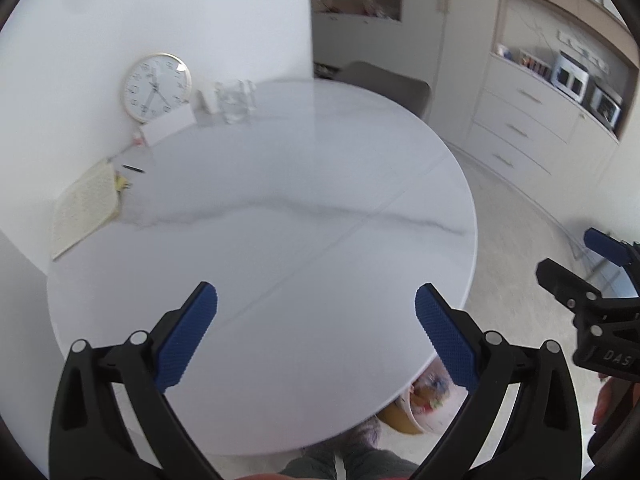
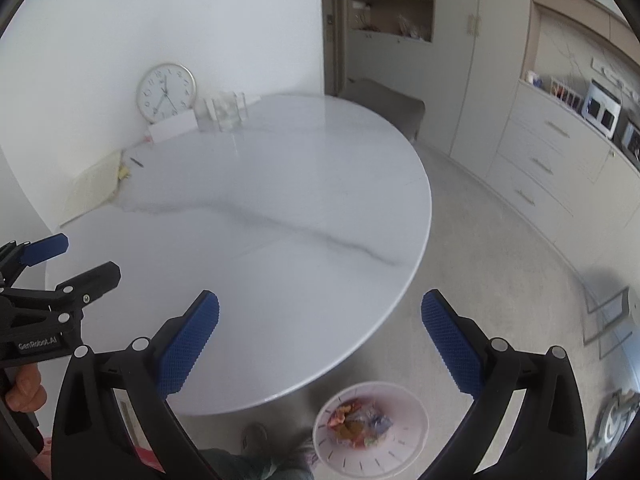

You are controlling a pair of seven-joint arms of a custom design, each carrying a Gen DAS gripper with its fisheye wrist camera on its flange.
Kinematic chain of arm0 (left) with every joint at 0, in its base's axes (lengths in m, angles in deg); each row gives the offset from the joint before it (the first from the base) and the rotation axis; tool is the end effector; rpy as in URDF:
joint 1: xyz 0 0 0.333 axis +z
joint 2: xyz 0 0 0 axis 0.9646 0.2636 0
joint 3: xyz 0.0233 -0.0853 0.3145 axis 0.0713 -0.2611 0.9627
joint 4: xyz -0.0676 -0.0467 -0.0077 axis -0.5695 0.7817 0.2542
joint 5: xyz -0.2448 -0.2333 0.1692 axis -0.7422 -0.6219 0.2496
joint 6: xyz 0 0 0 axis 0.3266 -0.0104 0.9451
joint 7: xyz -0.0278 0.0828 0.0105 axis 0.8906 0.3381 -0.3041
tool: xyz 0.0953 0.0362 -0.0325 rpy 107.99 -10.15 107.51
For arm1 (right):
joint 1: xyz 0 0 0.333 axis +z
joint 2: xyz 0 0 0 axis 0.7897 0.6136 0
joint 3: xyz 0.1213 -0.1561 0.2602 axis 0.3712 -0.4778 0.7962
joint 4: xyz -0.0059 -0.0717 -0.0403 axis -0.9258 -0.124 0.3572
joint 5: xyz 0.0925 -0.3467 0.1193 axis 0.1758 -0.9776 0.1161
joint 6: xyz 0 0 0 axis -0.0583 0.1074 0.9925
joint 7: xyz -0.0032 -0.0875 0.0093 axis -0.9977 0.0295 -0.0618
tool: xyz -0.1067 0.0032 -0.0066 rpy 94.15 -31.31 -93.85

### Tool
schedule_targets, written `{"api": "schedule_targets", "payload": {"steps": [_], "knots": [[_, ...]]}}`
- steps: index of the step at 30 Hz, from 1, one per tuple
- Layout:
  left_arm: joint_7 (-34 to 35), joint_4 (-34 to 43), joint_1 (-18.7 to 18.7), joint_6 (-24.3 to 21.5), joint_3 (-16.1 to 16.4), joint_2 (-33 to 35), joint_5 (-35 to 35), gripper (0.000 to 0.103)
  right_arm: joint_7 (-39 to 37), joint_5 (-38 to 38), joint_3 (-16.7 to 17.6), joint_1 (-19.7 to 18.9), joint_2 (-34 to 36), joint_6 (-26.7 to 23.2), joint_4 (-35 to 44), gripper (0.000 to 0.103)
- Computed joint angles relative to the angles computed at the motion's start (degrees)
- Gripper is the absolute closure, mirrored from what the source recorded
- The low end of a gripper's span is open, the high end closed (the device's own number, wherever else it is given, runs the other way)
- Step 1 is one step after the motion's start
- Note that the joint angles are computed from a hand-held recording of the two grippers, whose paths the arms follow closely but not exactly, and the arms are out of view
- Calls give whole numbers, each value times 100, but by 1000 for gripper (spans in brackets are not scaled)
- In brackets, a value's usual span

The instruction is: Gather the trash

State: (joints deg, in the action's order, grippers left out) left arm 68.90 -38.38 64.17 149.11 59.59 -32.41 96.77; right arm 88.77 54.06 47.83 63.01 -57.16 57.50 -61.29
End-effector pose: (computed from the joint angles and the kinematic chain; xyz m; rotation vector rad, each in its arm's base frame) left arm 0.4567 -0.1872 0.7148 -1.6979 1.9334 -0.6963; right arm 0.4354 0.1995 0.7106 -1.8261 1.6773 -0.6875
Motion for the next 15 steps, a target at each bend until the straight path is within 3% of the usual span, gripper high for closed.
{"api": "schedule_targets", "payload": {"steps": [15], "knots": [[-426,143,273,-97,62,-22,286,8,-348,56,-33,259,438,-70,548,2]]}}
